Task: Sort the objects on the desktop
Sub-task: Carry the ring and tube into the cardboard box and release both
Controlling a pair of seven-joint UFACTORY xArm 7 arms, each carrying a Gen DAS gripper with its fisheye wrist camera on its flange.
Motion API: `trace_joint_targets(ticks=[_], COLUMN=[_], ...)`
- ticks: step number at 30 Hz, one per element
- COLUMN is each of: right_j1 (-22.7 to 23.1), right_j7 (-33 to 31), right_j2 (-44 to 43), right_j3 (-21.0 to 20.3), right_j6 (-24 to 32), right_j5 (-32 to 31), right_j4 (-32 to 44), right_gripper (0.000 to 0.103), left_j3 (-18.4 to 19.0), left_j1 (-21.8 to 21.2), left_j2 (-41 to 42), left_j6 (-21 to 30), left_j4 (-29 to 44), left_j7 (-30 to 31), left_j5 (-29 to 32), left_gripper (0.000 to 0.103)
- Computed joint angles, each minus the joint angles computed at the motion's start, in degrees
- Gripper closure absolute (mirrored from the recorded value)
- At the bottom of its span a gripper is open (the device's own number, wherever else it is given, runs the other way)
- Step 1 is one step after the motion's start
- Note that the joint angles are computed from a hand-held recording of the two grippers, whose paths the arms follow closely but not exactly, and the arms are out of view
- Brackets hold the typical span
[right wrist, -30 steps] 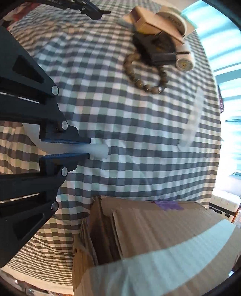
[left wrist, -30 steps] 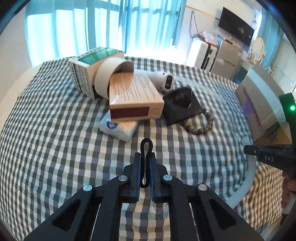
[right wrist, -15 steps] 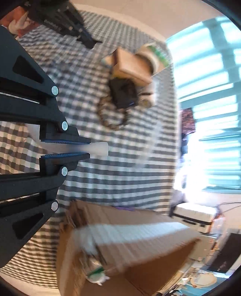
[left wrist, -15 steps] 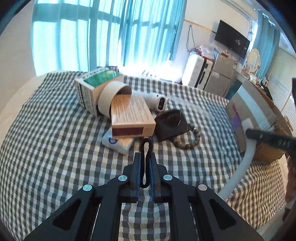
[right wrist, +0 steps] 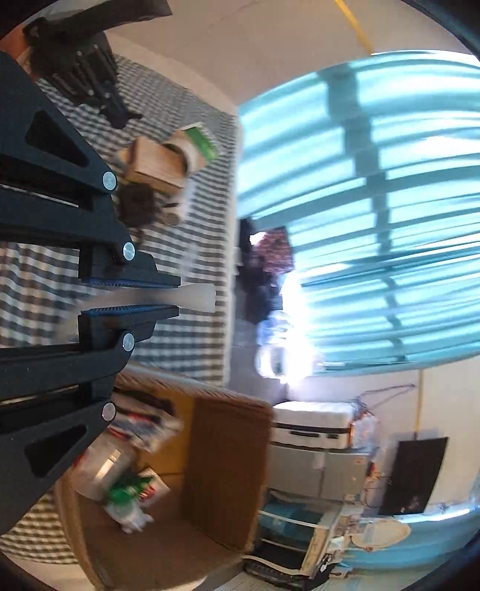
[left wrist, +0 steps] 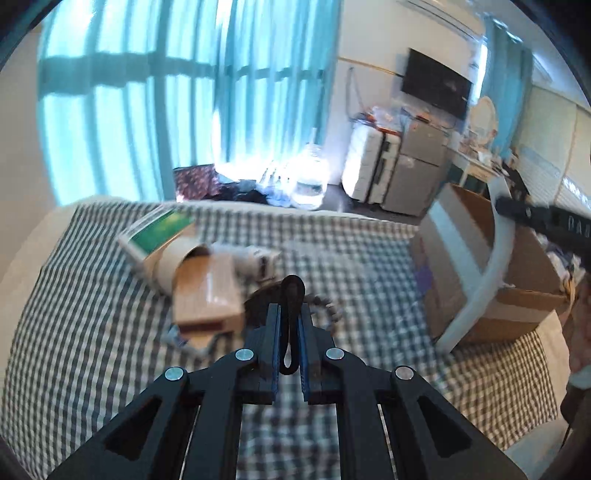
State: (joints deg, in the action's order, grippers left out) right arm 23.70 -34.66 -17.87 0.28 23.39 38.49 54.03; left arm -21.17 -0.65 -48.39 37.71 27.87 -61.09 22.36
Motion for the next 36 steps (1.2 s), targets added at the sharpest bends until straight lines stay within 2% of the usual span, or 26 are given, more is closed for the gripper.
trace_joint_targets(ticks=[3,6,9,11,12,17,20,24,26,30,32,33,34,35,36], right_j1=[0.55,0.5,-0.72,-2.3,-2.72,-3.78,-5.66,-9.64,-10.9,-14.2,-15.57,-15.95,-16.39,-16.97,-17.41], right_j7=[-2.36,-4.46,-3.74,-2.1,-1.55,0.74,3.34,7.9,9.65,14.13,16.24,16.37,17.22,18.88,20.03], right_j2=[-0.33,-1.85,-1.96,-2.27,-2.53,-2.32,-1.22,2.63,5.23,10.18,12.07,12.48,13.21,13.83,13.83], right_j3=[-1.74,-2.98,-3.46,-2.73,-2.72,-5.07,-5.21,-4.18,-4.0,-2.33,-1.53,-1.46,-1.24,-0.76,-0.37], right_j6=[-0.46,-2.13,-1.31,-3.11,-4.83,-6.38,-7.98,-10.26,-9.36,-7.57,-7.84,-7.44,-6.71,-6.91,-7.55], right_j5=[3.11,5.2,4.32,2.52,2.06,-0.06,-2.01,-8.03,-9.87,-13.48,-15.0,-14.52,-14.45,-15.56,-16.46], right_j4=[1.78,1.67,2.45,2.14,2.03,5.03,6.07,6.09,6.91,8.14,8.36,8.52,9.02,9.15,8.71], right_gripper=[0.095,0.095,0.095,0.095,0.095,0.095,0.094,0.093,0.093,0.093,0.09,0.088,0.075,0.065,0.047], left_j3=[-1.3,-1.56,-3.37,-4.22,-4.42,-5.15,-4.26,-2.64,-1.38,1.5,2.84,3.53,4.24,5.08,5.77], left_j1=[-0.17,-0.59,0.82,1.13,0.84,-1.36,-3.9,-7.63,-9.21,-11.4,-12.54,-13.23,-14.06,-14.81,-15.29], left_j2=[5.46,10.23,16.42,21.11,23.4,34.62,41.45,49.24,51.15,52.51,52.65,52.61,52.48,51.81,51.34], left_j6=[-0.44,-5.01,-7.74,-9.08,-9.45,-10.5,-10.25,-7.69,-7.44,-8.13,-7.08,-6.1,-5.05,-5.01,-6.15], left_j4=[5.21,8.61,14.06,18.57,20.86,32.16,38.2,43.81,44.44,43.7,43.6,43.66,43.8,43.19,42.52], left_j7=[1.53,0.87,-0.31,-0.59,-0.56,-1.3,0.5,3.49,2.56,3.84,5.33,5.38,4.65,3.25,3.9], left_j5=[0.87,1.27,3.84,6.14,7.23,13.42,14.39,14.92,16.04,13.51,12.17,11.95,12.47,13.64,12.69], left_gripper=[0.094,0.094,0.094,0.094,0.094,0.094,0.094,0.094,0.094,0.092,0.073,0.046,0.027,0.026,0.026])
